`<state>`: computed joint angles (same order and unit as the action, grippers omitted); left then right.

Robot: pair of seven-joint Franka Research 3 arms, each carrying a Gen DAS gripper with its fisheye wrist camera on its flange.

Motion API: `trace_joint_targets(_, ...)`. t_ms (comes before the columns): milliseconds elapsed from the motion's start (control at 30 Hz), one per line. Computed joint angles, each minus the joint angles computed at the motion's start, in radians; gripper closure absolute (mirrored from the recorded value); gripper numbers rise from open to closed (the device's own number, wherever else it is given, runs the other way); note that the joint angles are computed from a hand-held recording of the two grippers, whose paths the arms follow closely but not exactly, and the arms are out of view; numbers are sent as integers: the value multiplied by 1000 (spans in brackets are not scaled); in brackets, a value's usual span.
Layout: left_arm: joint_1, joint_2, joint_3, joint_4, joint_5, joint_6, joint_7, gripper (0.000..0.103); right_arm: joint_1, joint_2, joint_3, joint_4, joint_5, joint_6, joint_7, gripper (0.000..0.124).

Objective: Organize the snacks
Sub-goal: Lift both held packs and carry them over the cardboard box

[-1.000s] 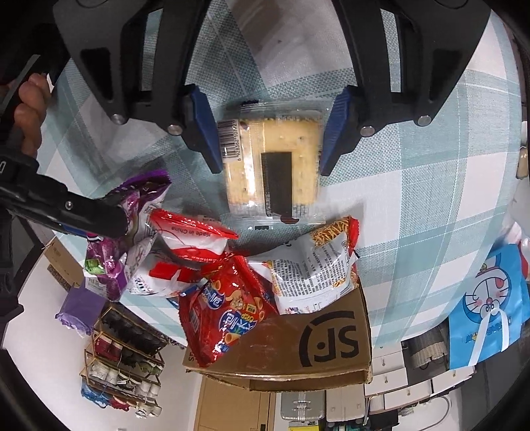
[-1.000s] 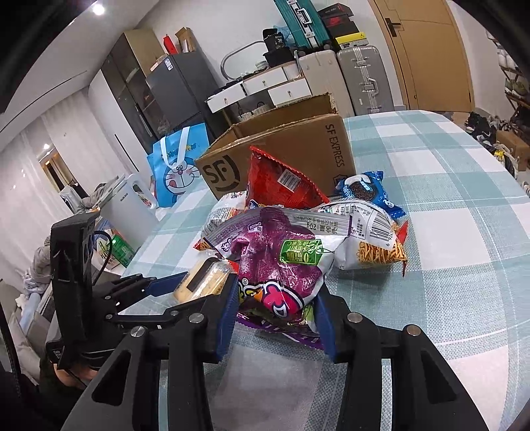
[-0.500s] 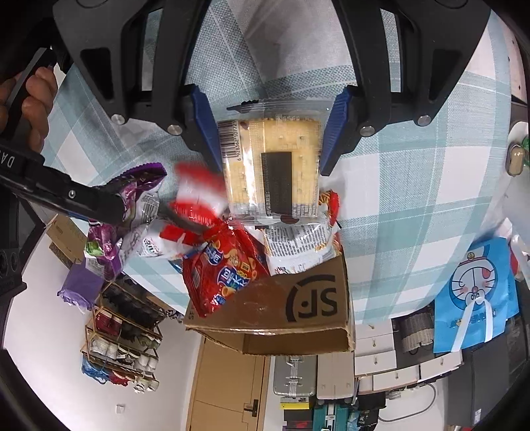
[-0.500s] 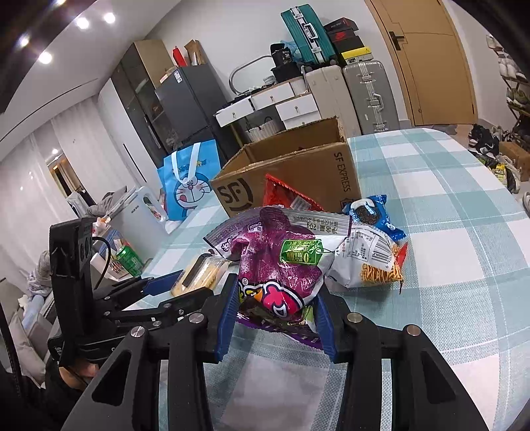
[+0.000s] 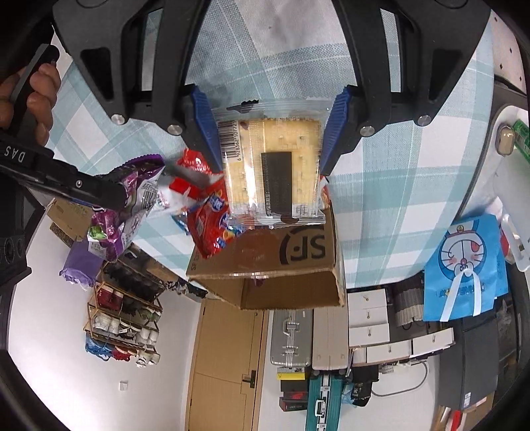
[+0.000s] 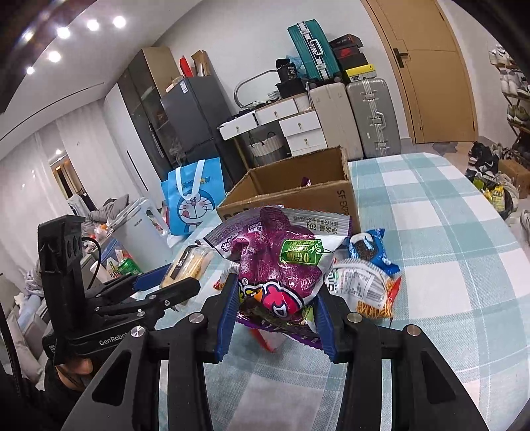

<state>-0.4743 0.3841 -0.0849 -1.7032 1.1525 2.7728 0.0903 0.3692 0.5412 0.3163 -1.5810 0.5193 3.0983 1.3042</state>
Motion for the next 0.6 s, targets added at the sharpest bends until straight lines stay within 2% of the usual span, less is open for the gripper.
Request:
trace_joint_targets(300,-4,12,4,61,18,-14,2,48,22,19,-32,58,-28,-18,21,81)
trace_joint_targets(600,-8,35,20,124,10,-13,14,48,74,49,-109,141,-92,-57,86,81)
